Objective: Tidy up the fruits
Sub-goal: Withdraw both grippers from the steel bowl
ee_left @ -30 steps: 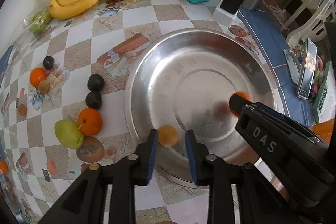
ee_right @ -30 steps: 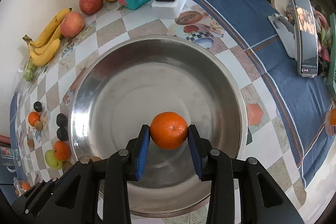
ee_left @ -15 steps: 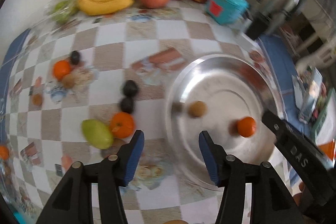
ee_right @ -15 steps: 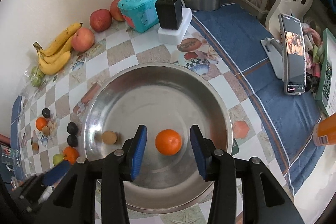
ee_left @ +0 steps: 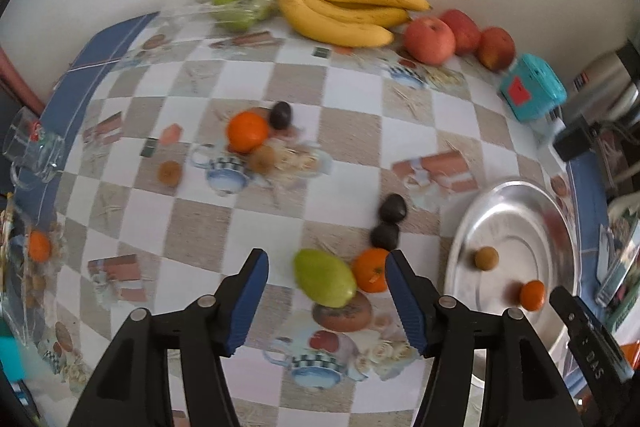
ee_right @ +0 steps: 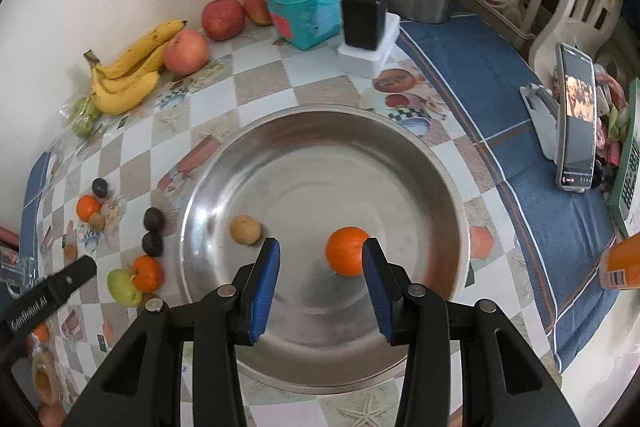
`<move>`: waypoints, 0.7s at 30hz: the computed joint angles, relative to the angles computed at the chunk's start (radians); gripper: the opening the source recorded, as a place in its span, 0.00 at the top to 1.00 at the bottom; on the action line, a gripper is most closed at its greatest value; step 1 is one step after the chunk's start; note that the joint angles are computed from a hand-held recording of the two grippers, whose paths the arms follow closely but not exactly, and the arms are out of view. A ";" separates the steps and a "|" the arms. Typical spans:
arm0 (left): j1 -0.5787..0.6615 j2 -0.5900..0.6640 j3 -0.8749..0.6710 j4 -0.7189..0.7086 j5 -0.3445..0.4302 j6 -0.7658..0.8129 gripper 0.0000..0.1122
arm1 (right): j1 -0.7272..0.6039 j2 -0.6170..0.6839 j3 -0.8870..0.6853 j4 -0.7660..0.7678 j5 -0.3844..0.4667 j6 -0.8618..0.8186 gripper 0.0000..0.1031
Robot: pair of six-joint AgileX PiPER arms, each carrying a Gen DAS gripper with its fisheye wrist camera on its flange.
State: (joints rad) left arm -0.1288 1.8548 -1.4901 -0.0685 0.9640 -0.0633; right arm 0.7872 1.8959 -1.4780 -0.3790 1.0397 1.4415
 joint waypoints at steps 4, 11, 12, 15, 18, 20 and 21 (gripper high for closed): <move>0.030 -0.011 -0.003 0.014 -0.004 -0.002 0.38 | 0.022 0.014 -0.044 -0.012 0.023 -0.015 0.58; 0.066 -0.021 0.003 0.057 -0.019 -0.032 0.14 | 0.052 0.053 -0.121 -0.030 0.061 -0.039 0.35; 0.072 -0.020 0.004 0.062 -0.019 -0.038 0.10 | 0.055 0.057 -0.125 -0.029 0.062 -0.044 0.32; 0.087 -0.015 0.010 0.075 -0.021 -0.050 0.08 | 0.055 0.082 -0.148 -0.012 0.067 -0.075 0.32; 0.099 -0.011 0.024 0.091 -0.035 -0.059 0.08 | 0.055 0.105 -0.170 0.002 0.071 -0.097 0.31; 0.106 -0.011 0.034 0.108 -0.046 -0.068 0.08 | 0.056 0.112 -0.173 0.006 0.060 -0.101 0.24; 0.111 -0.010 0.039 0.113 -0.054 -0.070 0.08 | 0.056 0.114 -0.170 0.006 0.050 -0.098 0.16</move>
